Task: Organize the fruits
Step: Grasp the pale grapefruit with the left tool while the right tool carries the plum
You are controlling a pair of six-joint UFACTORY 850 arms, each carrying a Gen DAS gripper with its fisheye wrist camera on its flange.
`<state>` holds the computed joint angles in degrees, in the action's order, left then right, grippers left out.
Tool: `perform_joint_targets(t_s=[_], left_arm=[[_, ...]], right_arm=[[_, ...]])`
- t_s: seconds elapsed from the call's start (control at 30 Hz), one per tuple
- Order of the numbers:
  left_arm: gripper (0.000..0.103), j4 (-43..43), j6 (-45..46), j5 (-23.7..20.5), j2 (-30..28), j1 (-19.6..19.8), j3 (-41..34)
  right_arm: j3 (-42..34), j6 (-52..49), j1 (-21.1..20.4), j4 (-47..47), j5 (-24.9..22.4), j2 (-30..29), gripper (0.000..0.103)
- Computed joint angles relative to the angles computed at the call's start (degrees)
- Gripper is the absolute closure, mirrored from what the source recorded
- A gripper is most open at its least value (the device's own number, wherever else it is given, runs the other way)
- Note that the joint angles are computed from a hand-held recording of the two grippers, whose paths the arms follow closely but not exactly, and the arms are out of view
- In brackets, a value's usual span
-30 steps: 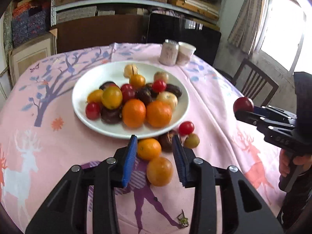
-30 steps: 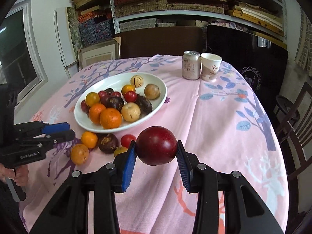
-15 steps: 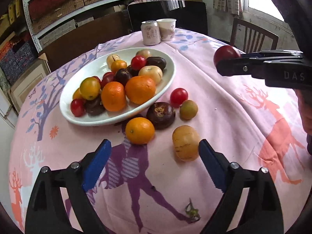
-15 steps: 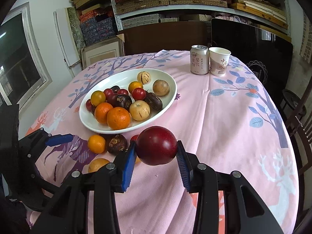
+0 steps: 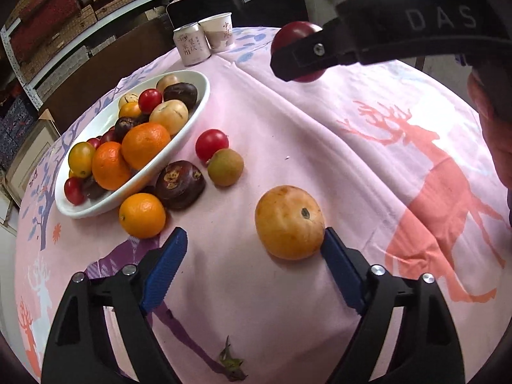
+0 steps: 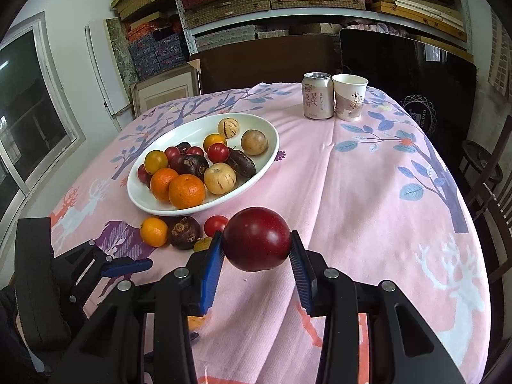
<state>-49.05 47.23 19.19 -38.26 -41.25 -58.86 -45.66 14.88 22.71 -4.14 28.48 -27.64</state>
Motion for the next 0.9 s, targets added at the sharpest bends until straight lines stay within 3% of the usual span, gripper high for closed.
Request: perform_joint_targets(t_s=[0.13, 0.27, 0.57, 0.67, 0.73, 0.8, 0.9], left_arm=[[0.045, 7.4, -7.6, 0.9, -0.1, -0.7, 0.4], [0.060, 2.2, -1.9, 4.6, -0.6, -2.7, 0.6], [0.062, 8.0, -8.5, 1.9, 0.9, -0.8, 1.2], [0.062, 14.4, -16.6, 3.3, 3.4, 2.0, 2.6], [0.062, 17.8, -22.7, 3.3, 4.8, 4.8, 2.6], [0.062, 13.8, -21.7, 3.5, 5.4, 7.3, 1.1], [0.062, 1.7, -11.5, 3.6, 4.1, 10.6, -3.6]], right_arm=[[0.7, 0.2, -0.4, -0.1, 0.7, 0.4, 0.062], [1.1, 0.7, -0.9, -0.5, 1.0, 0.3, 0.062], [1.4, 0.8, -1.2, 0.1, 1.1, 0.6, 0.062], [1.1, 0.5, -1.1, -0.1, 2.5, 0.9, 0.062], [-0.9, -2.6, -0.5, 1.8, 0.3, 0.4, 0.062], [-4.6, -4.4, -0.2, 3.4, -4.4, -1.1, 0.062], [-11.2, 0.6, -0.4, -2.6, -9.0, -4.5, 0.062]])
